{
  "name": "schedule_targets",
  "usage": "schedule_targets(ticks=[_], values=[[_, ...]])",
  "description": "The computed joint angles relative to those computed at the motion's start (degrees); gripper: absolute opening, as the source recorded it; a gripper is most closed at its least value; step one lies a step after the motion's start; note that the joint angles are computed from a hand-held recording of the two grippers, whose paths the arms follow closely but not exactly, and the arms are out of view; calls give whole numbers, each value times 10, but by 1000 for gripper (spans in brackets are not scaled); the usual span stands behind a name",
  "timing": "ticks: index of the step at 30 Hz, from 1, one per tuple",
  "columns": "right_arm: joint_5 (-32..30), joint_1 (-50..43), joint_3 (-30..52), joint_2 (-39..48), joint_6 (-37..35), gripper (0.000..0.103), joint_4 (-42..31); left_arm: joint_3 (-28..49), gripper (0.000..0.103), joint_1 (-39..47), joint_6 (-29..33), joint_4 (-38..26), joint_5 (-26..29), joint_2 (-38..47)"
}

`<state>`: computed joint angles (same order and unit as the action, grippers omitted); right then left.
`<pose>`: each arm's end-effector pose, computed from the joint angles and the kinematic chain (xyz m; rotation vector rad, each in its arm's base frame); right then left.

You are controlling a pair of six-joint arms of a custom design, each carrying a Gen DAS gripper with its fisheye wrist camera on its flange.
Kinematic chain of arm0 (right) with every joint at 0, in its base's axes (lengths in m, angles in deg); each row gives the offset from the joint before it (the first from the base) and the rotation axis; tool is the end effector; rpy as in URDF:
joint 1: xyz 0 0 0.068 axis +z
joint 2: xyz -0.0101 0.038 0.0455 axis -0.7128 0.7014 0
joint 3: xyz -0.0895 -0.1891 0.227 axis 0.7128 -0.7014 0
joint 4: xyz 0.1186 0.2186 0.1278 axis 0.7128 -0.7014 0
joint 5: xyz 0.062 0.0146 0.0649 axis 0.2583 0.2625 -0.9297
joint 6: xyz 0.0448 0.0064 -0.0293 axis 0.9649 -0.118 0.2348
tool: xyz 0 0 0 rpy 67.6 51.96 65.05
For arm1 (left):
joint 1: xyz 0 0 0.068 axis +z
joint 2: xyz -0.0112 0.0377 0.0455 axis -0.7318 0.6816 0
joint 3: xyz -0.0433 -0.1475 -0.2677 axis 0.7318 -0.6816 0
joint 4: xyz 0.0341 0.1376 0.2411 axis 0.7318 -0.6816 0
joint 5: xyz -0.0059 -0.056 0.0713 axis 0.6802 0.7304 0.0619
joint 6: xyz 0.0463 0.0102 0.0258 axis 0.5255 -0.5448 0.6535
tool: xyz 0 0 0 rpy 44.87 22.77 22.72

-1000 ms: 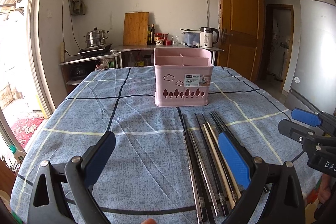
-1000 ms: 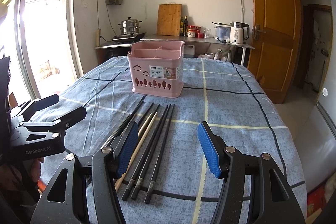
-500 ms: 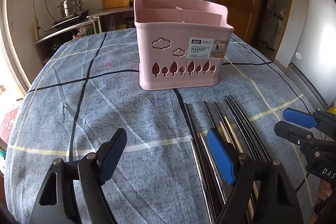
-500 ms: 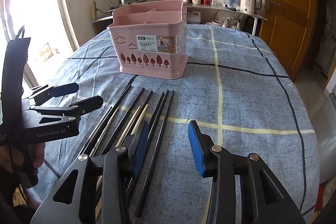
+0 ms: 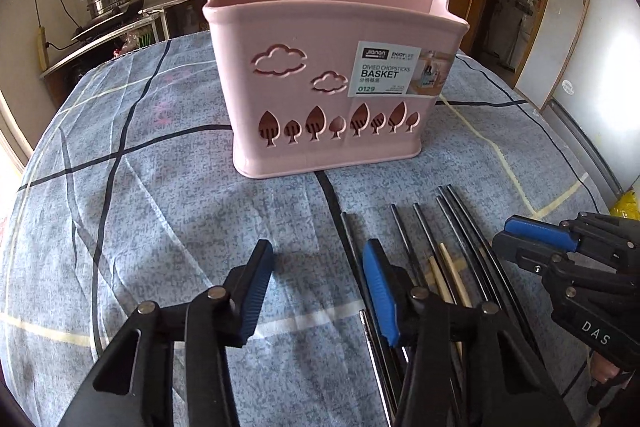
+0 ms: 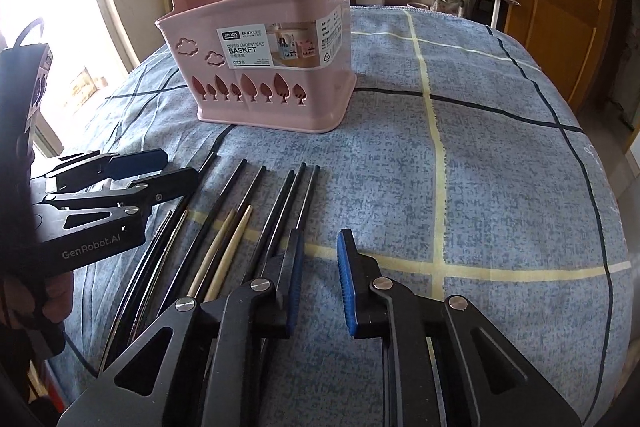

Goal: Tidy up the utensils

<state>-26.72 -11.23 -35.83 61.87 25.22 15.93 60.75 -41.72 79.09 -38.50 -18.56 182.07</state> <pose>0.2353 0.1426 0.0483 0.3526 2.4638 0.0147 0.3508 0.0145 0.0490 0.9647 2.3347 -0.4071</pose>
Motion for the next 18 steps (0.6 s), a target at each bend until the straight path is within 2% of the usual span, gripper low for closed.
schedule_targets(ticks=[8, 12, 18], values=[[-13, -10, 17, 7, -14, 17, -14, 4, 39, -19, -7, 10, -22, 2], [-15, -8, -7, -14, -13, 17, 17, 12, 39, -8, -4, -8, -6, 4], [-33, -9, 8, 2, -25, 17, 14, 15, 39, -4, -7, -11, -4, 6]])
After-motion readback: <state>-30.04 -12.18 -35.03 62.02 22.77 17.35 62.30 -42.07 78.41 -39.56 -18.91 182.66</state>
